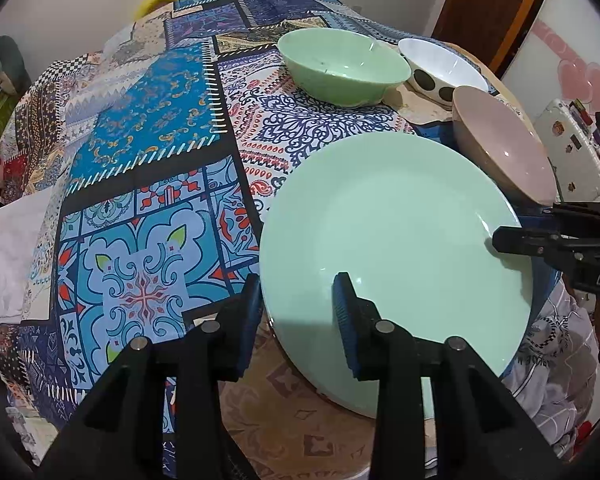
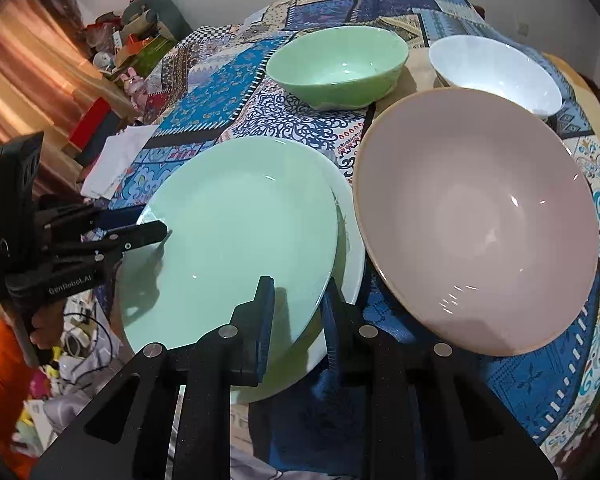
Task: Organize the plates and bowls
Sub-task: 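Lift and carry the light green plate over the white plate stack with both tools, then lower the light green plate onto the white plate and open both tools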
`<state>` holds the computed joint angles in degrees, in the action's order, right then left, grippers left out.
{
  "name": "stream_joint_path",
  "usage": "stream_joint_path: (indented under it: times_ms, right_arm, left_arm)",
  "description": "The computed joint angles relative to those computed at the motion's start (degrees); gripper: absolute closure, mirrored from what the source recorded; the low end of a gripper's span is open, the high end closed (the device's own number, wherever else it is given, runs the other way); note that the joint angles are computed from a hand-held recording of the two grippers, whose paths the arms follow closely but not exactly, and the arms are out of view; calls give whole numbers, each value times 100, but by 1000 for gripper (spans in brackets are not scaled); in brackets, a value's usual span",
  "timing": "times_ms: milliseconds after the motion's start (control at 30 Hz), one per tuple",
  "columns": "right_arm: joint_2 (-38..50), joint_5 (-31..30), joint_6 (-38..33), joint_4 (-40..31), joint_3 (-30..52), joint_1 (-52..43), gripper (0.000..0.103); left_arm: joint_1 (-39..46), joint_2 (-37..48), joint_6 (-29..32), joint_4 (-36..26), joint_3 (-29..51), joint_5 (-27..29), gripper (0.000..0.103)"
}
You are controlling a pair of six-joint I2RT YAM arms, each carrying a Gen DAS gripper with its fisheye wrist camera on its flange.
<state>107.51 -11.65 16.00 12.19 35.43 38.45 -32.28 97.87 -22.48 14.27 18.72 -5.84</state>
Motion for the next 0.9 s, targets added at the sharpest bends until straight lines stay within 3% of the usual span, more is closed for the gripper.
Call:
stream_joint_path:
  times_ms: [367,500,800,900]
  right_arm:
    - [-565,248,101,127,-444,-118,82]
    - [-1082,487,125,148,-753,-118,81]
    - [-2298,852,208,81,-1272,-421,75]
    - [-2719,1062,195,18,-1417,-531,66]
  left_arm:
    - [158,-281,-69,-83,-199,25,63]
    - [244,-932,-127,-392,-365,-11,61]
    - [-424,-2727,-421,-1568,-212,-749,48]
    - [-747,-2894,-477,-1741,23,-1023,42]
